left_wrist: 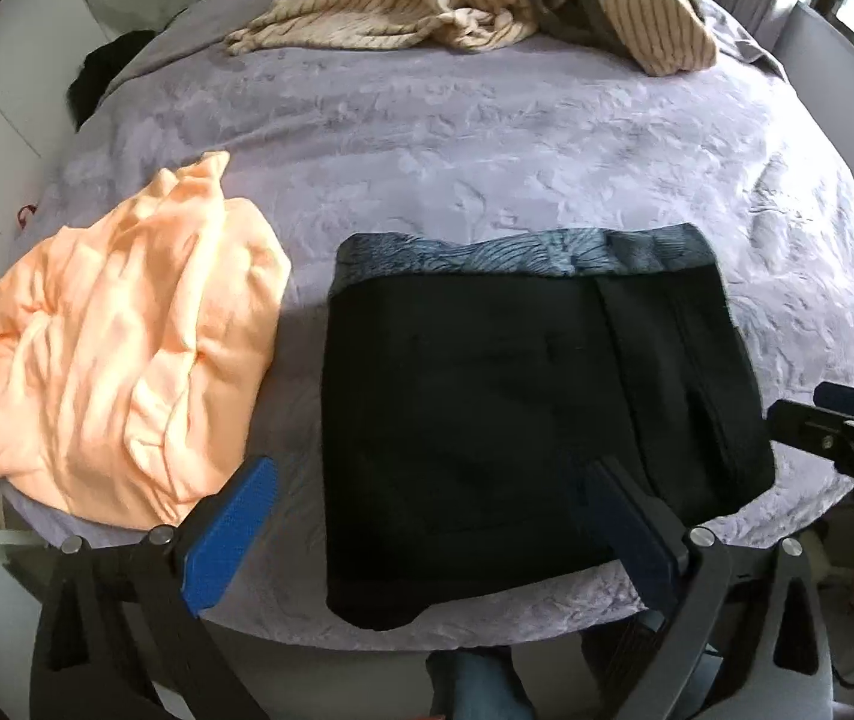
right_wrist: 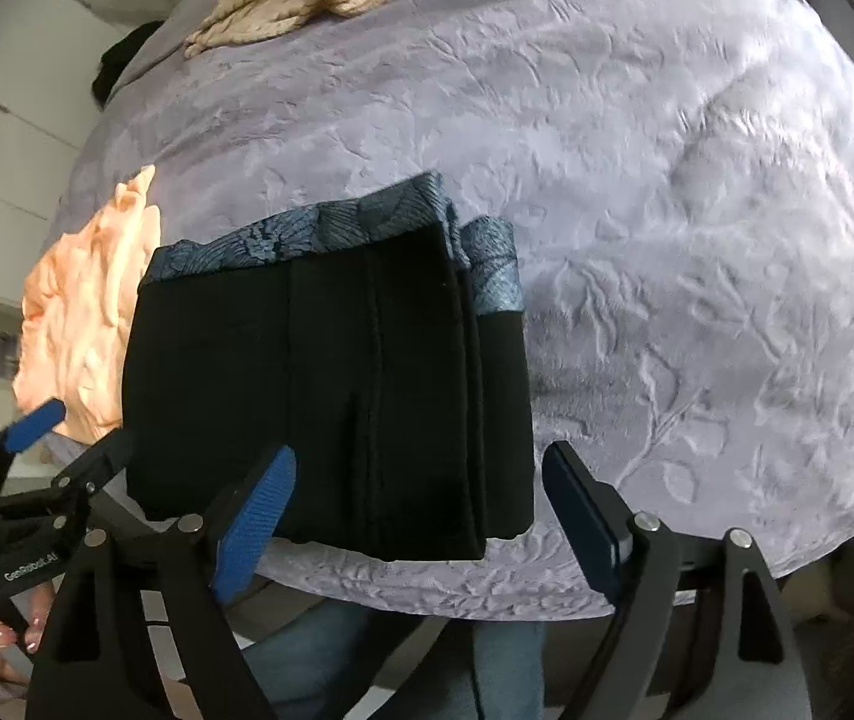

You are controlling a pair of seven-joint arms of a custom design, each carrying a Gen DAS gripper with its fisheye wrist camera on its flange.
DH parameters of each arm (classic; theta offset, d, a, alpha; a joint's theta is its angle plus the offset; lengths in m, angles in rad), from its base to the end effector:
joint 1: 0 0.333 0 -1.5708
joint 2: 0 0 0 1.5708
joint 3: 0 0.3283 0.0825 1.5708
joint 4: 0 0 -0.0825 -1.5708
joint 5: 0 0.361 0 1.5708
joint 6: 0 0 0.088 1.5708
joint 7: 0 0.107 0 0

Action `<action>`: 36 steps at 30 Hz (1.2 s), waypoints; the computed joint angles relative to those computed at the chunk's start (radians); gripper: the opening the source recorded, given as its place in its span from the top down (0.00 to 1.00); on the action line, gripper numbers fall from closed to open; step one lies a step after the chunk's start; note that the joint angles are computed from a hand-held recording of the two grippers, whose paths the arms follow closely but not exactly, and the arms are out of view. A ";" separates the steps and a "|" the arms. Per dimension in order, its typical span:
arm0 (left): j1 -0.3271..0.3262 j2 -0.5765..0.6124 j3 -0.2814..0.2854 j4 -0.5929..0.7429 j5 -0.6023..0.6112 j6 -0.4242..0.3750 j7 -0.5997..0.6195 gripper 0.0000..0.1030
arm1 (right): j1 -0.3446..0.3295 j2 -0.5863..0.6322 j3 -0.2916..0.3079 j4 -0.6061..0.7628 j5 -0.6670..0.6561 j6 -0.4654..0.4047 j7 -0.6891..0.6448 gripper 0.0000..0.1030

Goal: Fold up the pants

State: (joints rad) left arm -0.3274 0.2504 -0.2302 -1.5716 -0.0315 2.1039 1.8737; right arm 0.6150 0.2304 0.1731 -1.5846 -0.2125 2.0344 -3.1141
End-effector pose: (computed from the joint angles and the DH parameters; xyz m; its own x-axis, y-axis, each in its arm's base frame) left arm 0.5547 -0.3282 0.5464 -0.7400 -0.6726 -0.0013 -0.6422 0.7072 -0.2958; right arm 0.4636 0.4334 0.5440 -0.6484 -0.7291 -0.2192 -0.7132 0.6824 -0.1602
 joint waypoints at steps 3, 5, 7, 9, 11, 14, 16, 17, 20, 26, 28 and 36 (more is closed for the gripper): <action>-0.001 -0.005 -0.001 -0.005 -0.002 0.000 -0.001 0.00 | 0.013 0.027 -0.002 0.051 -0.024 -0.043 0.000 0.00; -0.001 -0.009 0.000 -0.009 -0.001 0.003 -0.005 0.00 | 0.022 0.048 -0.004 0.088 -0.034 -0.079 -0.001 0.00; -0.002 -0.015 0.001 -0.017 0.005 0.011 -0.013 0.00 | 0.031 0.061 -0.007 0.110 -0.042 -0.104 0.004 0.00; -0.003 -0.018 0.003 -0.020 0.012 0.018 -0.027 0.00 | 0.033 0.072 -0.008 0.131 -0.032 -0.126 -0.001 0.00; -0.004 -0.019 0.005 -0.020 0.021 0.021 -0.044 0.00 | 0.036 0.088 -0.009 0.165 -0.022 -0.168 -0.008 0.00; -0.005 -0.019 0.007 -0.019 0.034 0.027 -0.067 0.00 | 0.043 0.100 -0.013 0.194 -0.023 -0.201 -0.019 0.00; -0.005 -0.018 0.008 -0.017 0.040 0.026 -0.075 0.00 | 0.049 0.108 -0.016 0.215 -0.026 -0.224 -0.018 0.00; -0.006 -0.017 0.009 -0.016 0.046 0.026 -0.082 0.00 | 0.051 0.110 -0.018 0.223 -0.028 -0.231 -0.015 0.00; -0.005 -0.016 0.008 -0.014 0.048 0.023 -0.090 0.00 | 0.054 0.117 -0.021 0.237 -0.027 -0.242 -0.012 0.00; -0.004 -0.014 0.008 -0.011 0.052 0.020 -0.098 0.00 | 0.054 0.123 -0.022 0.247 -0.022 -0.249 -0.027 0.00; -0.004 -0.012 0.008 -0.008 0.054 0.015 -0.101 0.00 | 0.057 0.128 -0.022 0.256 -0.023 -0.258 -0.031 0.00; -0.006 -0.010 0.007 -0.007 0.059 0.010 -0.100 0.00 | 0.060 0.130 -0.025 0.259 -0.020 -0.264 -0.029 0.00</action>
